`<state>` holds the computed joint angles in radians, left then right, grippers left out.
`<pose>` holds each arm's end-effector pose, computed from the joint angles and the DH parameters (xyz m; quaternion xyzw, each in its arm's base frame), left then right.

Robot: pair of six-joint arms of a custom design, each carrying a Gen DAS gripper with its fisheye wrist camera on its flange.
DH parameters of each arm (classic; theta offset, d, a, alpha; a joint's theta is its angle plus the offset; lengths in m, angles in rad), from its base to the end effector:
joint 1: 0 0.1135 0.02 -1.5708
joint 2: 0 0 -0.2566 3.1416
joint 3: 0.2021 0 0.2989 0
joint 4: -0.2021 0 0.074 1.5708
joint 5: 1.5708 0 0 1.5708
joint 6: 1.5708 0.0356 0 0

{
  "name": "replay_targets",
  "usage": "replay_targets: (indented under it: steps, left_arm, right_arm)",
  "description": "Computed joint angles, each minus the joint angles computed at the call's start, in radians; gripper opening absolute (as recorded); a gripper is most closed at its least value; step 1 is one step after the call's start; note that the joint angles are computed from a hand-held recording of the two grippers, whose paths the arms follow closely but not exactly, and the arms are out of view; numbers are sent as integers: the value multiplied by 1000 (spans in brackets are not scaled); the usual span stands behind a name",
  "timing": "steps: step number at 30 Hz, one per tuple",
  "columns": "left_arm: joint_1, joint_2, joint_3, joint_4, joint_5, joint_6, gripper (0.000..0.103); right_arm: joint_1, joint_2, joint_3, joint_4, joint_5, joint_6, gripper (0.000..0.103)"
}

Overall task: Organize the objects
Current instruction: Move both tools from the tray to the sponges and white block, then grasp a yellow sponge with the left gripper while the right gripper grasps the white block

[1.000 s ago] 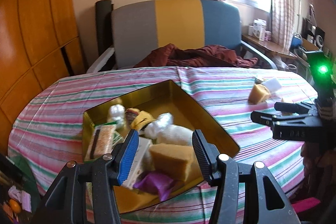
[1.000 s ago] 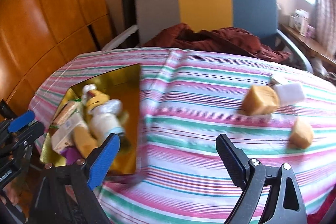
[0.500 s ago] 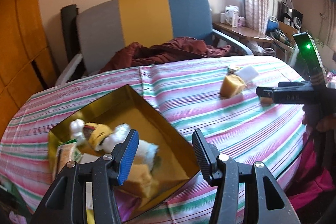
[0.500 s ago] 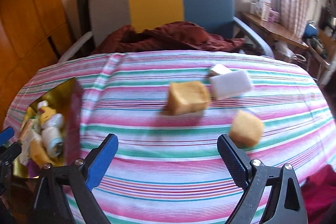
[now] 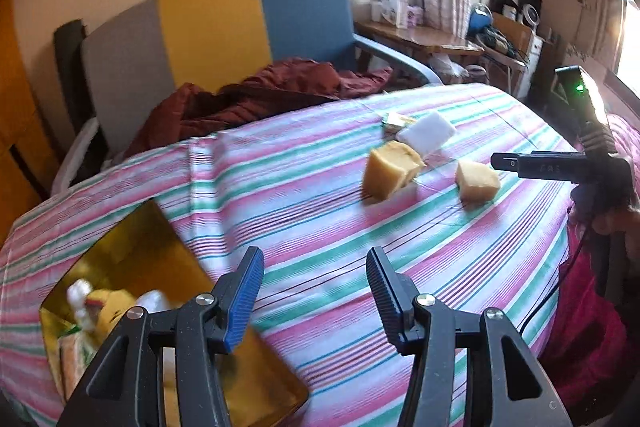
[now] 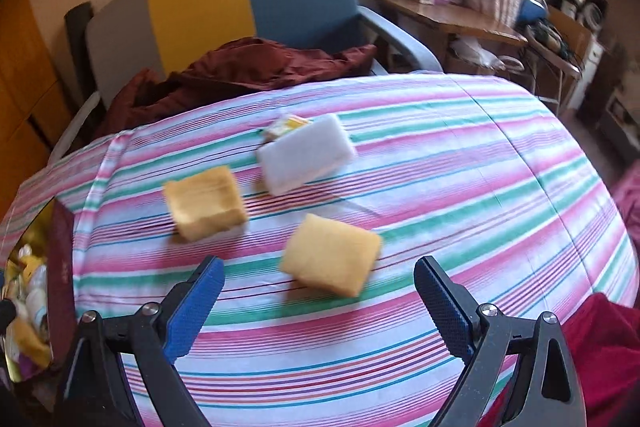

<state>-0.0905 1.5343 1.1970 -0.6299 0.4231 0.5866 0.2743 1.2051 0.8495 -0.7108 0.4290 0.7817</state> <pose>0.3644 -0.0477 0.2420 0.3689 0.8598 -0.1230 0.3309 0.2688 0.0602 0.2143 0.2889 0.9026 -0.0552 0.3145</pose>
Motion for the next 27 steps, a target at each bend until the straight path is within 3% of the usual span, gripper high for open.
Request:
replay_targets:
  steps: [4,11,27]
  left_arm:
    - [-81,78,56,-11,-36,-43,59]
    - [-210,226,168,3,-81,-24,81]
    - [-358,549,479,-4,-134,56,87]
  right_arm:
    - [-44,-61,-73,47,-29,1,97]
    - [-109,-120,-136,98,-98,-2,97]
    - [-181,-161,-184,136,-184,-6,100]
